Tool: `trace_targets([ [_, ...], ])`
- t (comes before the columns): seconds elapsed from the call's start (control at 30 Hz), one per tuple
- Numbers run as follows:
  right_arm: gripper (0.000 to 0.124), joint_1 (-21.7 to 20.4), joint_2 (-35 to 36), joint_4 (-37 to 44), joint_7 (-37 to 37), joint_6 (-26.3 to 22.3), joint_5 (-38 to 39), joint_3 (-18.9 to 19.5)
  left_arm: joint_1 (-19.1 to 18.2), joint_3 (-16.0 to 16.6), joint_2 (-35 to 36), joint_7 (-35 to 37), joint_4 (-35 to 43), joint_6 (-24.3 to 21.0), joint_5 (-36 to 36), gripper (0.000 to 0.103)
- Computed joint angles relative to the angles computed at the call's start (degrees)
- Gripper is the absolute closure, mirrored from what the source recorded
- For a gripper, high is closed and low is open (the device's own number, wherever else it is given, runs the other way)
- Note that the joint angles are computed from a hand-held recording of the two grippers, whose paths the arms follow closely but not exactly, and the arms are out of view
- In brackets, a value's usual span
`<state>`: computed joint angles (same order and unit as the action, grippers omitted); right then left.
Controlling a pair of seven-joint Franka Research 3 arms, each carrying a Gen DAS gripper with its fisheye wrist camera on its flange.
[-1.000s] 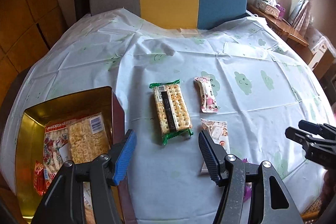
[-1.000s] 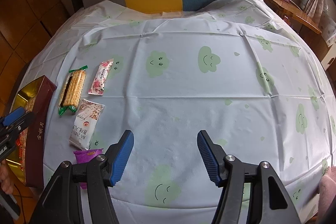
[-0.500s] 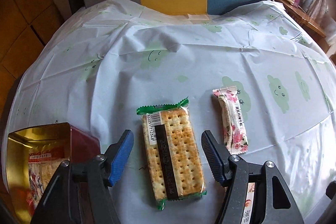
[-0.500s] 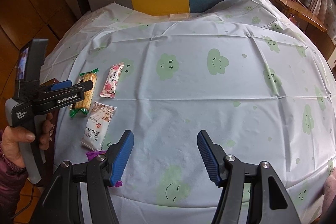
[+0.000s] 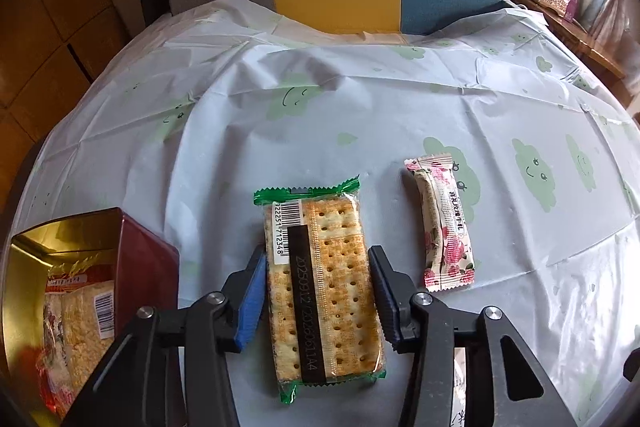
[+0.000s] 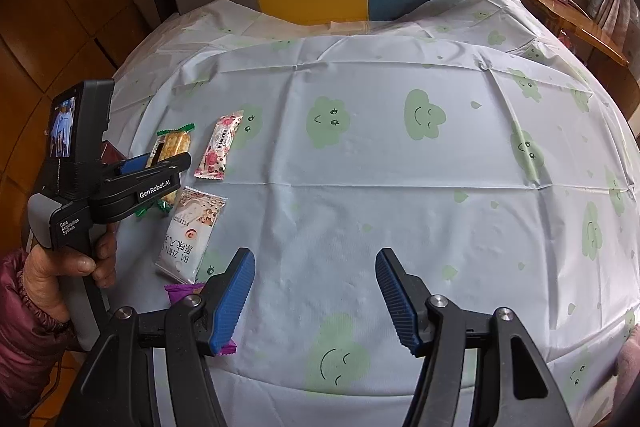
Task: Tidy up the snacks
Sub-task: 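Close the left gripper on the cracker pack, then lift the cracker pack with the left gripper while the right gripper grasps the purple pouch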
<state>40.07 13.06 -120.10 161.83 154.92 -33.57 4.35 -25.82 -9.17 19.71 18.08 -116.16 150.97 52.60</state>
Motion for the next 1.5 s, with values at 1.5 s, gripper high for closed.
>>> trace_targets([
  [1.5,0.060,1.8,9.5,6.7,-23.7,7.3,16.4,1.7,-2.4,-10.1,-17.7,-32.2,-25.0,4.4,26.5,0.053],
])
